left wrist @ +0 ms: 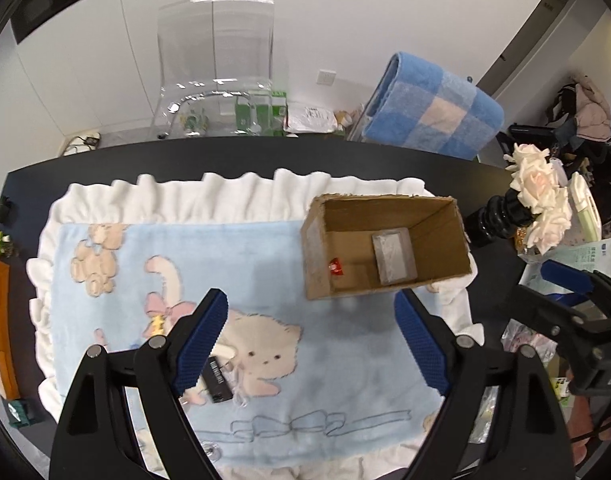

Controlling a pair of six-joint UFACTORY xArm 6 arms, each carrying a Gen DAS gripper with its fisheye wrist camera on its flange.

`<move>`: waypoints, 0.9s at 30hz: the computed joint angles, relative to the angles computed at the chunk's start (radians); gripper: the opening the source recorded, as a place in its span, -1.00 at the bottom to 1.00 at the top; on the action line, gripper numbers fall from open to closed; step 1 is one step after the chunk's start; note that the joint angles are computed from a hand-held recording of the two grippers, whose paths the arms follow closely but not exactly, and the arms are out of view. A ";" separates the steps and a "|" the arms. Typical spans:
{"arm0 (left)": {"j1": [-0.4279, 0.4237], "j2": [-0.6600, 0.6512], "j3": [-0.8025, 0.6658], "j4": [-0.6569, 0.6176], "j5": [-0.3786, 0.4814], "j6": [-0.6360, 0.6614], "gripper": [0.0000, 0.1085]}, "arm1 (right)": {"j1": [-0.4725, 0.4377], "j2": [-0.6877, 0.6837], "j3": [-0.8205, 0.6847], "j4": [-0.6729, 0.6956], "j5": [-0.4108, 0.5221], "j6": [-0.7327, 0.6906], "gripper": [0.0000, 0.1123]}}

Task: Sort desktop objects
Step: 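Move both open tools back over the remaining items on the blanket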

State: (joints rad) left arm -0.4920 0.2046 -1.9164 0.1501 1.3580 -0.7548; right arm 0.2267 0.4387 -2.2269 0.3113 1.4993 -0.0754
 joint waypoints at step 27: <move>0.251 -0.776 0.720 -0.112 0.070 0.294 0.71 | 0.464 -0.385 0.409 -0.232 -0.100 0.459 0.83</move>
